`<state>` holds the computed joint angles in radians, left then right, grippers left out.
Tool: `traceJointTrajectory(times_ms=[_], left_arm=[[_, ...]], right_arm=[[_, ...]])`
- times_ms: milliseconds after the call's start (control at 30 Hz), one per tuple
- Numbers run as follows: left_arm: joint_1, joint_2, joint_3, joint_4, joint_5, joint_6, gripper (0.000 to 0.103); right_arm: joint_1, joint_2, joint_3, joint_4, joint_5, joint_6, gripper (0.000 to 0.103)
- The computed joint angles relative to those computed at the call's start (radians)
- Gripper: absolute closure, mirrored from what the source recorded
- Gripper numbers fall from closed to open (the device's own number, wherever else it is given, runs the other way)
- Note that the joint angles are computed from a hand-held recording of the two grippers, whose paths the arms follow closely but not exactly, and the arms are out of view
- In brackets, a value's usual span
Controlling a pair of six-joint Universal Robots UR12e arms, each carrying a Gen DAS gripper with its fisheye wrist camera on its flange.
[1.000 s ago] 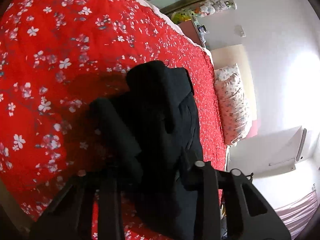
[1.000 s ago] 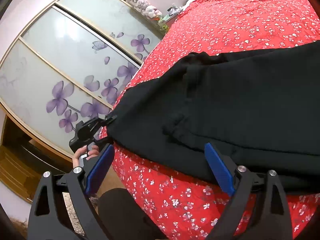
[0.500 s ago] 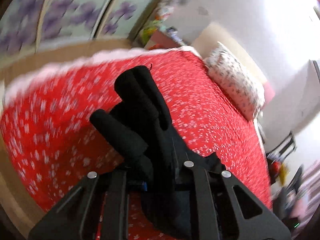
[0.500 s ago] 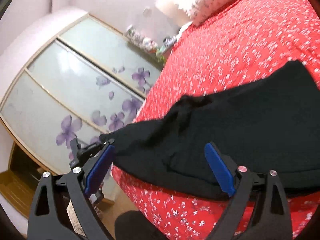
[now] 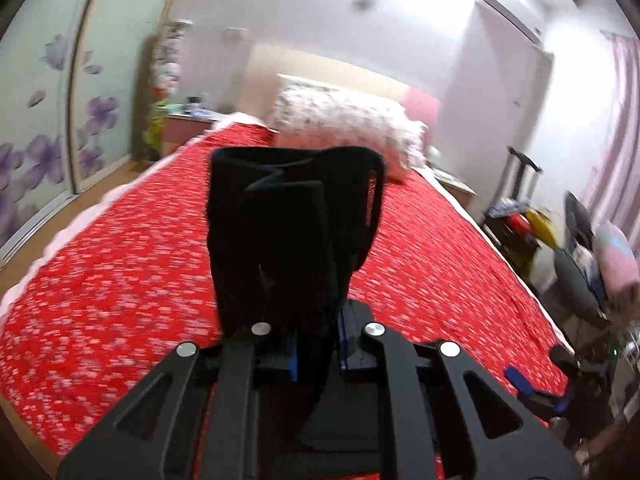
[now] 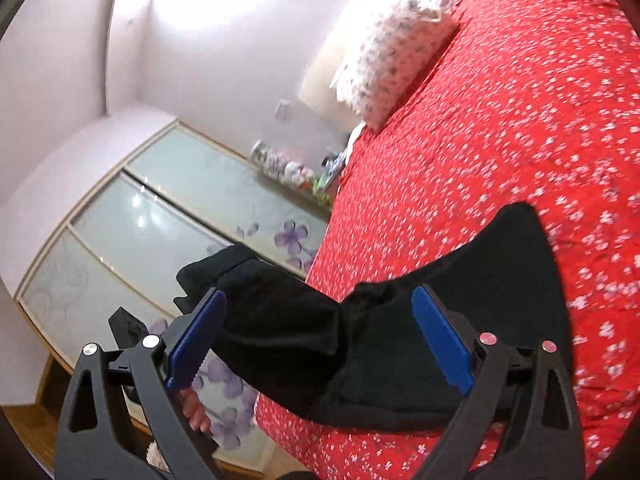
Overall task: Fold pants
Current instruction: 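Lift the held pants edge with the left gripper and fold it over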
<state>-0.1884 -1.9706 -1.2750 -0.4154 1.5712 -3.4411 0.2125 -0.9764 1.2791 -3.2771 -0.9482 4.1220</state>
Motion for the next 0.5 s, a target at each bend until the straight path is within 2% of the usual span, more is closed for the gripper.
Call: traceJointTrajectory(times_ms=[167, 300, 367, 433, 500], left_arm=[[-0.046, -0.073, 0.084, -0.077, -0.084, 0.010, 0.091], [-0.090, -0.136, 0.130, -0.198, -0.108, 0.056, 0.091], [-0.105, -0.167, 0.153, -0.281, -0.126, 0.041, 0.091], [-0.111, -0.186, 0.161, -0.301, -0.116, 0.037, 0.091], [-0.123, -0.192, 0.166, -0.272, -0.081, 0.049, 0.092]], right_arm=[[-0.018, -0.015, 0.038, -0.047, -0.038, 0.064, 0.007], [-0.032, -0.036, 0.082, -0.075, -0.096, 0.113, 0.007], [-0.038, -0.044, 0.099, -0.081, -0.117, 0.135, 0.007], [-0.045, -0.051, 0.115, -0.084, -0.134, 0.159, 0.006], [-0.052, -0.053, 0.124, -0.093, -0.135, 0.177, 0.006]])
